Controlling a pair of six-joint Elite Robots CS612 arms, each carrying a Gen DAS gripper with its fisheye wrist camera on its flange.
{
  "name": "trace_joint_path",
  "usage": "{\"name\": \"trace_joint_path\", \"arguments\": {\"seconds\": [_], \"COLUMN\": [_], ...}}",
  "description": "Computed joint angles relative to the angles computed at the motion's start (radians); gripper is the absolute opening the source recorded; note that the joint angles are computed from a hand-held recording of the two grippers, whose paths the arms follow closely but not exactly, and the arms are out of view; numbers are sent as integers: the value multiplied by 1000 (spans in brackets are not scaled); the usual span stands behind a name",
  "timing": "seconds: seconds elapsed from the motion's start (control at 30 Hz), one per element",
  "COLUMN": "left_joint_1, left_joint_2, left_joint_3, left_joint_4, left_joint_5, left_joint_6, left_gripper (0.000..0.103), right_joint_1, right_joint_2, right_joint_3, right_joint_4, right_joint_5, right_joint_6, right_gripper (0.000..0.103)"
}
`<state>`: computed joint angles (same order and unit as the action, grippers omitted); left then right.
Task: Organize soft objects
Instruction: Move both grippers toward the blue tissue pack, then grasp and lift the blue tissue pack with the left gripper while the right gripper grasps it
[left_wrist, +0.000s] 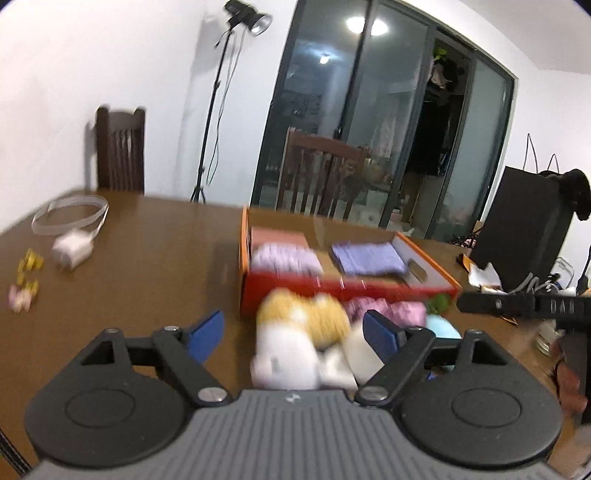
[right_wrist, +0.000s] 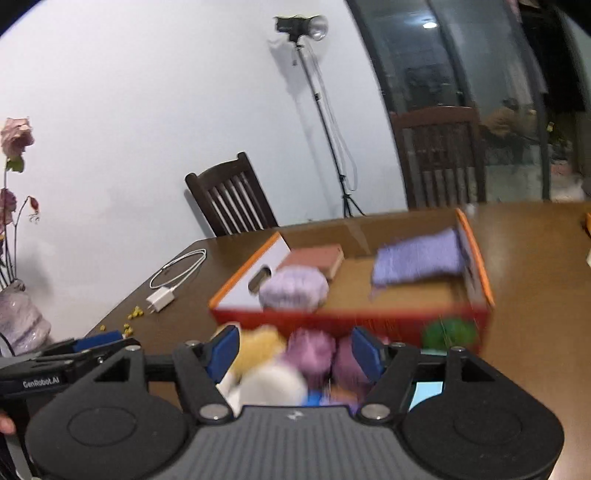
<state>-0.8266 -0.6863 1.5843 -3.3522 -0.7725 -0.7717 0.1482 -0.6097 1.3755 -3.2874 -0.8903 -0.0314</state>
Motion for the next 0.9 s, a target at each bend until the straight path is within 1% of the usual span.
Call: {"name": "trace_joint_path", "arguments": {"seconds": [0.07,0.13,0.17,0.23,0.3,0.37,0.43,0.5,0.6,0.67,0.73,0.77,0.8,0.87,0.9], "left_joint_1": [-24,-42,-52,-67,-76,-77,-72,-62,-48,-36,-11,1,13,32,39], "left_joint_2": [-19,-39,-47,-60,-63,-56,-42,-27,8,31,48,56,67,89,101], "left_joint_3": [41,72,83,103,108,102,79,43,-7,-39,-74,-88,-101,-131,-149], "left_joint_4": [27,91,122,160,169,158,165,189,130,116,136,136,115,84,71], "left_joint_5": [5,4,3,14,7,-6,-29,-52,-94,-119,-180,-212,-245,-287,-303], "left_joint_6": [-70,-134,-148,-172,-184,-181,-172,-161,-106,-100,-146,-174,-190,-193,-186], "left_gripper": [85,85,85,85,85,85,85,85,84,78,63,61,59,56,55], "right_joint_1": [-4,-11,-15,-20,-21,-26,-34,-39,-31,-24,-19,-16,-14,-13,-13], "right_joint_2": [-24,-41,-46,-58,-65,-70,-67,-53,-33,-15,5,12,18,33,42], "right_joint_3": [87,156,190,245,277,297,308,292,257,224,186,168,150,106,83], "right_joint_4": [-73,-120,-148,-165,-162,-157,-178,-178,-163,-163,-160,-149,-141,-127,-116], "right_joint_5": [-20,-14,-7,3,-7,-6,10,22,-12,-25,-21,-27,-27,-20,-11], "right_joint_6": [7,17,24,6,-24,-52,-47,-10,18,42,55,57,60,82,100], "right_gripper": [67,67,67,67,67,67,67,67,66,66,65,64,61,57,54]}}
